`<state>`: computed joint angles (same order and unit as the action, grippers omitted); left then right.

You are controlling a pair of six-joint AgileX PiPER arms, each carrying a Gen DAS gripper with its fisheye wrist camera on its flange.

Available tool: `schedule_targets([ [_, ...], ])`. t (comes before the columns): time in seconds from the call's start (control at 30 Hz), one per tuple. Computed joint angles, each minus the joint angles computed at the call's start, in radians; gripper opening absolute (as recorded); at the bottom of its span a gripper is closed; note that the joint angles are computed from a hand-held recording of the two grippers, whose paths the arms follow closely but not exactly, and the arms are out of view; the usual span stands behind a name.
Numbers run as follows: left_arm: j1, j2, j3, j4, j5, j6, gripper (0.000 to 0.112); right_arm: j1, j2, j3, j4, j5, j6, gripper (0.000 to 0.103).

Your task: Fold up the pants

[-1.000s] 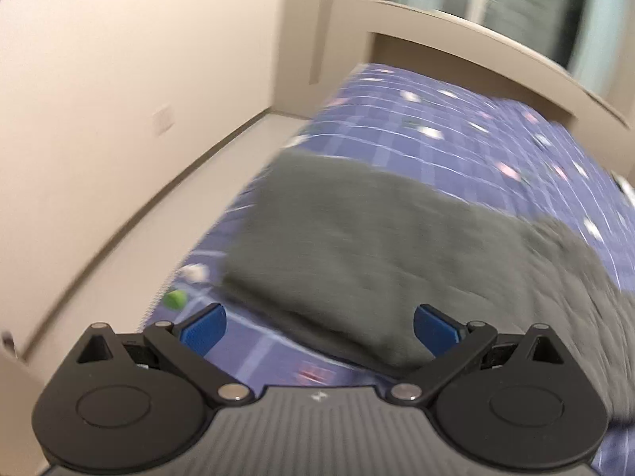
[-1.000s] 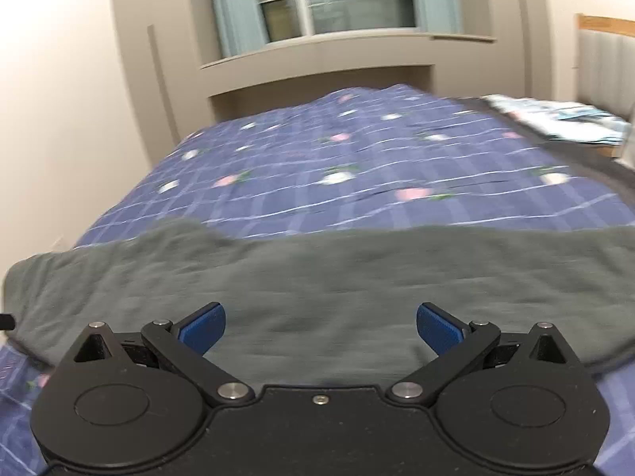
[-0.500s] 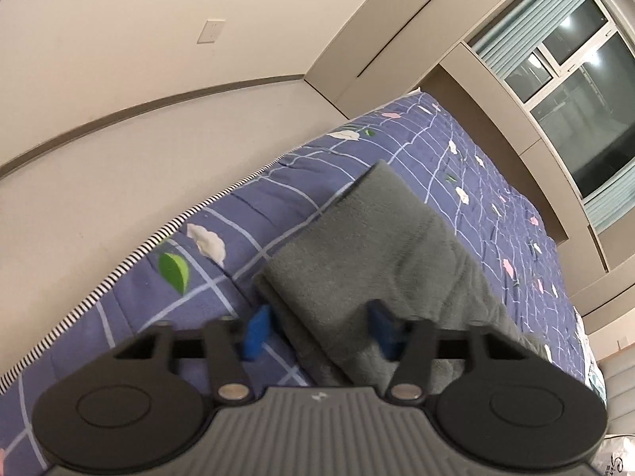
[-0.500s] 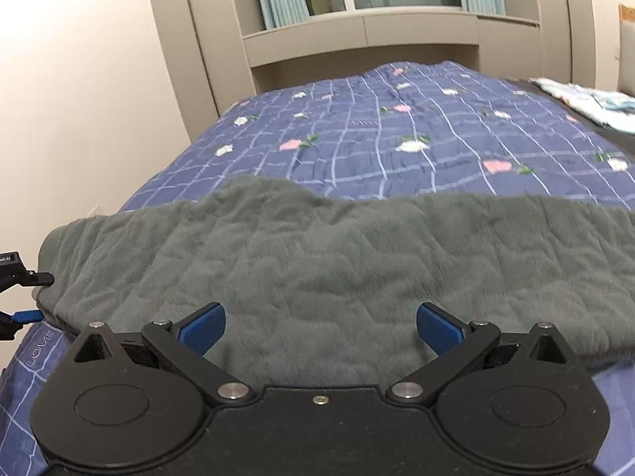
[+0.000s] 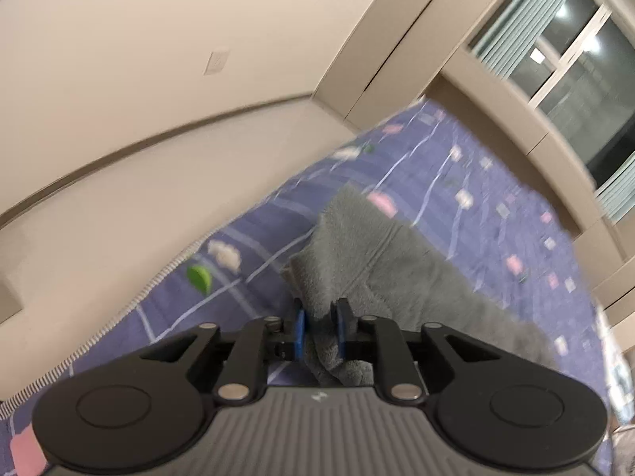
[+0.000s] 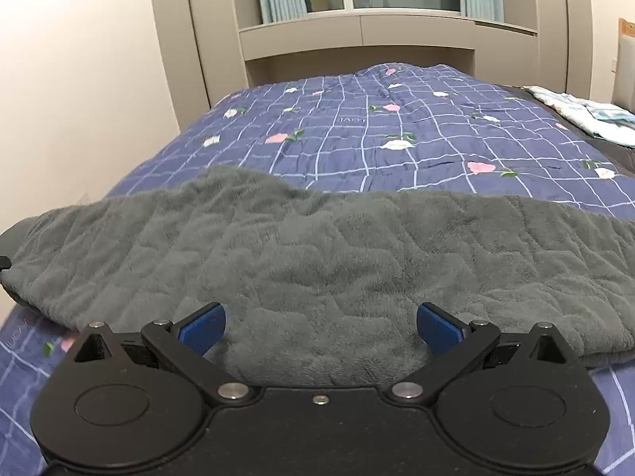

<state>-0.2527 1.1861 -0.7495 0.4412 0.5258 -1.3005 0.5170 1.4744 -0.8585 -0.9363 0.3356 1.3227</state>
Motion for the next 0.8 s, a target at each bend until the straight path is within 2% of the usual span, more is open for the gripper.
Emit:
schedule_targets([
  [0.03, 0.002, 0.013, -0.007, -0.012, 0.011, 0.012, 0.035, -0.002, 0.007, -0.003, -0.003, -0.002, -0.005, 0.102],
  [0.07, -0.014, 0.021, -0.02, 0.012, 0.04, -0.017, 0.047, -0.004, 0.012, -0.008, -0.016, -0.001, -0.003, 0.102],
  [0.17, -0.133, 0.035, -0.058, 0.215, 0.172, -0.21, 0.085, -0.002, 0.038, -0.041, -0.096, 0.015, 0.032, 0.102],
  [0.2, -0.179, 0.042, -0.075, 0.273, 0.225, -0.256, 0.091, -0.009, 0.054, -0.064, -0.11, 0.011, 0.026, 0.102],
  [0.27, -0.271, 0.069, -0.117, 0.367, 0.316, -0.307, 0.093, -0.024, 0.102, -0.127, -0.092, 0.005, -0.036, 0.102],
  [0.37, -0.361, 0.124, -0.185, 0.44, 0.382, -0.302, 0.099, -0.033, 0.182, -0.211, -0.113, 0.026, -0.06, 0.102],
  [0.43, -0.418, 0.172, -0.232, 0.473, 0.407, -0.288, 0.1, -0.046, 0.237, -0.261, -0.076, 0.032, -0.112, 0.102],
  [0.53, -0.454, 0.271, -0.326, 0.45, 0.406, -0.208, 0.102, -0.025, 0.314, -0.323, -0.088, 0.158, -0.14, 0.102],
  [0.6, -0.454, 0.351, -0.422, 0.363, 0.435, -0.101, 0.102, -0.046, 0.307, -0.29, -0.133, 0.13, -0.089, 0.102],
  [0.67, -0.462, 0.4, -0.485, 0.318, 0.451, -0.063, 0.102, -0.06, 0.268, -0.247, -0.171, 0.118, -0.023, 0.102],
  [0.8, -0.502, 0.446, -0.567, 0.296, 0.468, -0.055, 0.103, -0.102, 0.102, -0.064, -0.425, 0.063, 0.24, 0.102],
])
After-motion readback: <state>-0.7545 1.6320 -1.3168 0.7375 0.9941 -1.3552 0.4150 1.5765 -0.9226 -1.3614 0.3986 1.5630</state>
